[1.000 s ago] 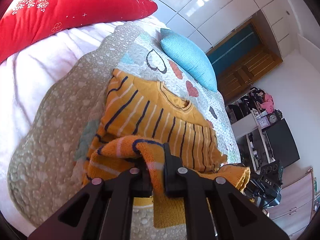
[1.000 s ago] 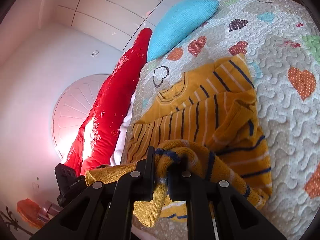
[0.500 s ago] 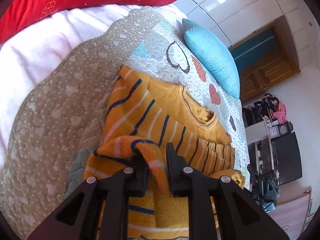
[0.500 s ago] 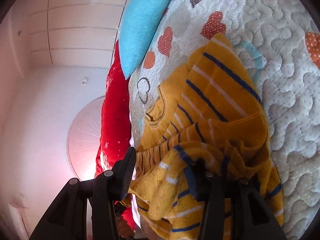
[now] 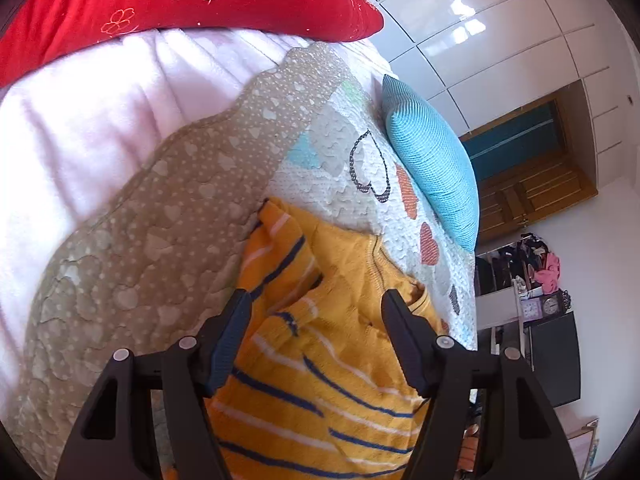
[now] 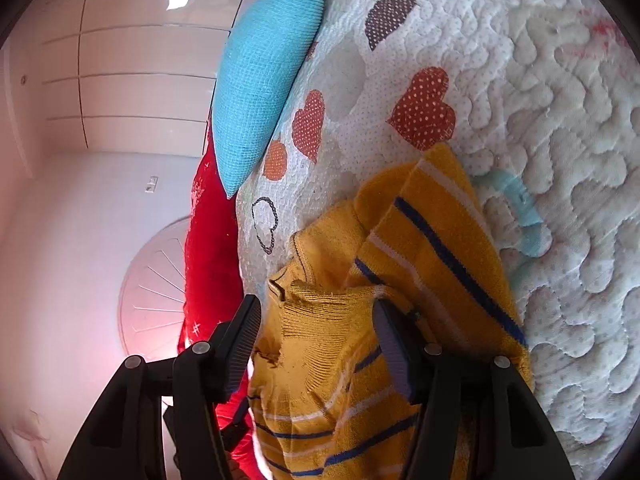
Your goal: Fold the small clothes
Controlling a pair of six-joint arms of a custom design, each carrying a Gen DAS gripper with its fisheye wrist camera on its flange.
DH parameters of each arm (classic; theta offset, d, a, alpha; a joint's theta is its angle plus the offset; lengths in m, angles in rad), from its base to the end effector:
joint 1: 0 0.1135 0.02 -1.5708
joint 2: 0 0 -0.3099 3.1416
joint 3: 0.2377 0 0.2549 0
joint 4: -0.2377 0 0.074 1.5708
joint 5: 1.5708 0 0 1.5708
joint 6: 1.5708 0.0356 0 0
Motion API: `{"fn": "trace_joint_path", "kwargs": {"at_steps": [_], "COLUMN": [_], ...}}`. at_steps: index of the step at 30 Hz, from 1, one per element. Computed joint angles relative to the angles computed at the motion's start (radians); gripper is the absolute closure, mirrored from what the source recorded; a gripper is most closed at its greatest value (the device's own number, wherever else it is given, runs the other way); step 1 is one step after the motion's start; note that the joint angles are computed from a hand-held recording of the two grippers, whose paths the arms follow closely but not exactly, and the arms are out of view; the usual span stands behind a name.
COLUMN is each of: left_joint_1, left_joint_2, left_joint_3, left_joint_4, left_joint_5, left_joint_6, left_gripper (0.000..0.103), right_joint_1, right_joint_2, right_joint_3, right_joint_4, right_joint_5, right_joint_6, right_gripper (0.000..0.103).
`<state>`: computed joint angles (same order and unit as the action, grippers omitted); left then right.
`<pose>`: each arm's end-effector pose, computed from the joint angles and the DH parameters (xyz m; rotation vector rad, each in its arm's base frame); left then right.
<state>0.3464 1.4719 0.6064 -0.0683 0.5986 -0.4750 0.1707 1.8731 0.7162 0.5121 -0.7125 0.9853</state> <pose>0.2487 0.0685 0.1890 -0.7442 2.3290 -0.8006 0.3385 0.0820 0.1460 0.5345 2.3499 1.3847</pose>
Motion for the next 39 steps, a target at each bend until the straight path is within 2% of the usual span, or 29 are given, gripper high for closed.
{"fn": "trace_joint_path", "kwargs": {"at_steps": [4,8,13,14,15,16,18,20,24,28,31,34,36,39], "left_joint_1": [0.004,-0.005,-0.022,-0.024,-0.033,-0.041,-0.071,-0.093,-0.155,-0.202,-0.297,-0.476,-0.549,-0.551], "left_joint_2": [-0.096,-0.234,-0.442,-0.486,-0.531,-0.574,-0.650,-0.717,-0.823,-0.873,-0.895,-0.859,-0.771,-0.636], "left_joint_3": [-0.040,-0.107,-0.205,-0.223,-0.238,-0.251,-0.266,-0.269,-0.249,-0.222,-0.213,-0.231,-0.249,-0.292], "left_joint_4": [-0.103,-0.187,-0.319,-0.349,-0.379,-0.411,-0.470,-0.524,-0.608,-0.652,-0.644,-0.547,-0.435,-0.228], "left_joint_5": [-0.075,-0.147,-0.196,-0.193,-0.199,-0.206,-0.231,-0.257,-0.353,-0.419,-0.479,-0.610,-0.663,-0.678], "left_joint_6": [0.122,0.223,0.283,0.287,0.283,0.279,0.262,0.257,0.235,0.204,0.140,0.033,-0.005,-0.009], "left_gripper": [0.037,0.037,0.037,0.037,0.037,0.037,0.037,0.037,0.037,0.037,0.034,0.029,0.029,0.029], "right_joint_1": [0.011,0.072,0.187,0.216,0.240,0.248,0.224,0.217,0.157,0.163,0.195,0.277,0.333,0.390], "right_joint_2": [-0.141,-0.283,-0.394,-0.405,-0.411,-0.423,-0.472,-0.493,-0.483,-0.515,-0.648,-0.725,-0.706,-0.564], "right_joint_3": [-0.016,-0.040,-0.137,-0.151,-0.164,-0.175,-0.219,-0.218,-0.210,-0.202,-0.212,-0.175,-0.139,-0.068], "right_joint_4": [-0.189,-0.424,-0.513,-0.526,-0.535,-0.550,-0.543,-0.581,-0.623,-0.666,-0.716,-0.754,-0.748,-0.701], "right_joint_5": [0.096,0.256,0.448,0.497,0.535,0.546,0.525,0.627,0.664,0.660,0.696,0.738,0.745,0.713], "right_joint_6": [-0.186,-0.389,-0.494,-0.504,-0.520,-0.539,-0.548,-0.561,-0.574,-0.542,-0.500,-0.496,-0.495,-0.485], "right_gripper": [0.035,0.035,0.037,0.042,0.072,0.097,0.097,0.098,0.098,0.083,0.083,0.082,0.082,0.082]}}
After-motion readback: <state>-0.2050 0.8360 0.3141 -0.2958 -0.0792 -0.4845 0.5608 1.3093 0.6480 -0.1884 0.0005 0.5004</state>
